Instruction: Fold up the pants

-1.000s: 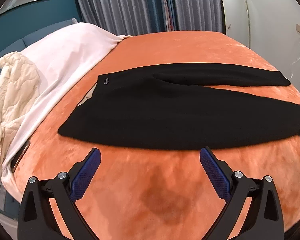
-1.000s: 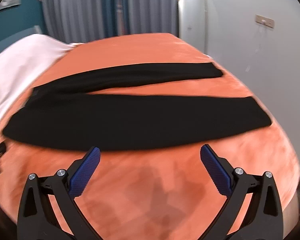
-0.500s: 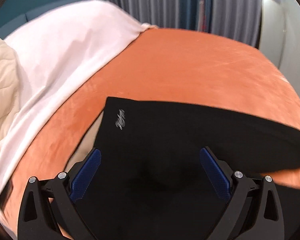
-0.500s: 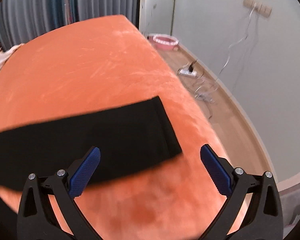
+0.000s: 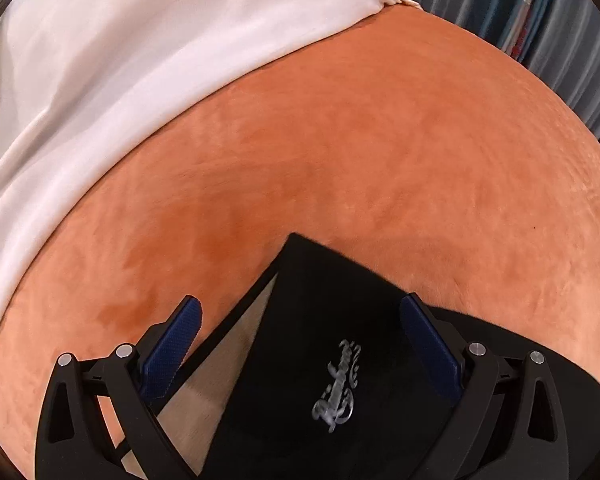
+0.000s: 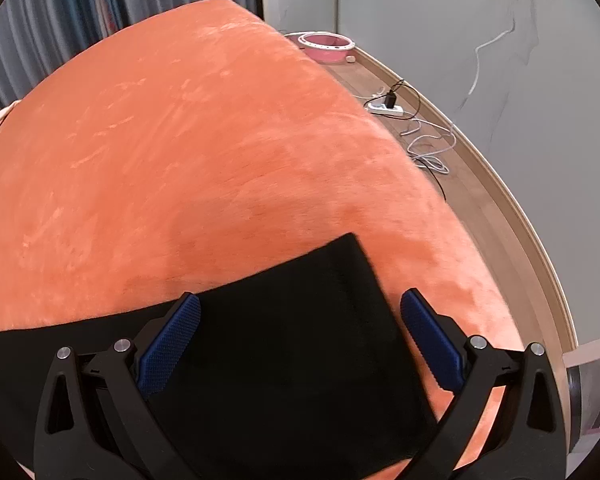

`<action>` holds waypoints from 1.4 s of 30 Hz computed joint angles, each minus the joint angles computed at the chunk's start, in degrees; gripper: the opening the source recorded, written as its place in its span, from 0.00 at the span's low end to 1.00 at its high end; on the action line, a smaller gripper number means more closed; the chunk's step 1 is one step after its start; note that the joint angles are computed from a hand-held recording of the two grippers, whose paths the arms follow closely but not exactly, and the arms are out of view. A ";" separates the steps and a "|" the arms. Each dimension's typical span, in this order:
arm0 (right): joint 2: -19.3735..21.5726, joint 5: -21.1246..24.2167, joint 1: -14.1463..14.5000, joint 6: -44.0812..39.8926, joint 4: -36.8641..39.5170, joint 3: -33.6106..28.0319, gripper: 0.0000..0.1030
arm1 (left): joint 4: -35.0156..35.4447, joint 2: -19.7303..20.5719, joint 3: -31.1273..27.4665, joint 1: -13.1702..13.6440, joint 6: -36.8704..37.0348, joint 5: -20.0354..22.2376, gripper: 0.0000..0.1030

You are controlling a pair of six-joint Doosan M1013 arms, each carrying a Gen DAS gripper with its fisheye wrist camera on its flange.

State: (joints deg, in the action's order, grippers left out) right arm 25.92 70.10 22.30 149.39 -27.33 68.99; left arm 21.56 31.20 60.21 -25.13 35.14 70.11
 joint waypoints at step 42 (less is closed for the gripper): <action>-15.55 -9.56 12.82 7.18 -16.52 11.05 0.11 | -4.60 -19.52 18.52 -3.37 9.36 -18.57 0.11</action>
State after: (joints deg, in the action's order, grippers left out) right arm 10.37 60.54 35.11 156.57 -43.85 80.04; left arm 16.96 11.68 78.73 -28.50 44.50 51.54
